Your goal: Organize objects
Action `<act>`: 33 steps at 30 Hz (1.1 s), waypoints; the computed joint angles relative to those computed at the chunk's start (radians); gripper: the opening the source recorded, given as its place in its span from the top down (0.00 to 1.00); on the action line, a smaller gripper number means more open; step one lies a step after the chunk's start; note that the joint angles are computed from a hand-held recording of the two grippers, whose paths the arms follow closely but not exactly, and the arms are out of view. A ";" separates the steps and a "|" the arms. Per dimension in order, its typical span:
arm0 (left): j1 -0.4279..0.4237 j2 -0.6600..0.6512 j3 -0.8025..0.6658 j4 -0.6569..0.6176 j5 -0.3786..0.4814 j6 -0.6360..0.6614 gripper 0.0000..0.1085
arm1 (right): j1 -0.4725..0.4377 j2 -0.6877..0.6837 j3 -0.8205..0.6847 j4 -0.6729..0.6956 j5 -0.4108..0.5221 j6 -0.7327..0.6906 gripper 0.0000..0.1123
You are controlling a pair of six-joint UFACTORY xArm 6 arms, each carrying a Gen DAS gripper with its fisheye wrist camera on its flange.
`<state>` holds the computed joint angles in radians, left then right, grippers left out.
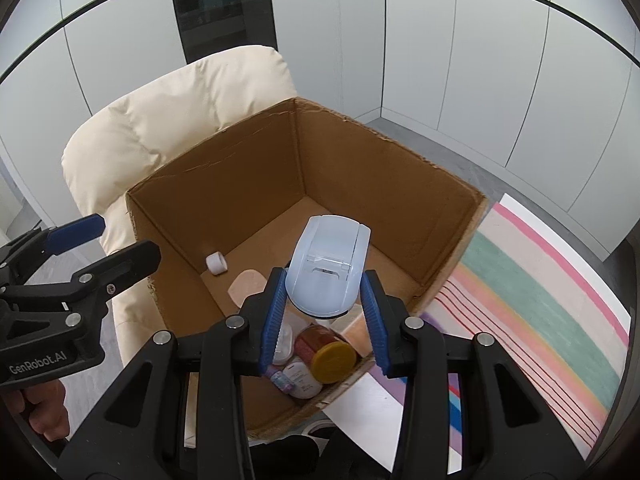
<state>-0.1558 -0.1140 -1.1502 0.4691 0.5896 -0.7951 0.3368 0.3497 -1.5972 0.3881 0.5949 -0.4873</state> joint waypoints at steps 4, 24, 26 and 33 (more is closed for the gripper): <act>0.007 -0.011 0.008 0.018 0.007 -0.018 0.18 | 0.006 0.007 -0.004 0.003 0.008 -0.001 0.65; 0.000 0.006 -0.010 0.050 -0.010 -0.028 0.07 | -0.001 -0.022 0.034 -0.044 -0.026 0.043 0.25; -0.009 0.016 -0.024 0.059 -0.009 -0.036 0.06 | -0.013 -0.034 0.049 -0.050 -0.042 0.048 0.21; -0.065 0.043 -0.067 0.088 -0.014 -0.053 0.06 | -0.078 -0.091 0.112 -0.089 -0.067 0.109 0.09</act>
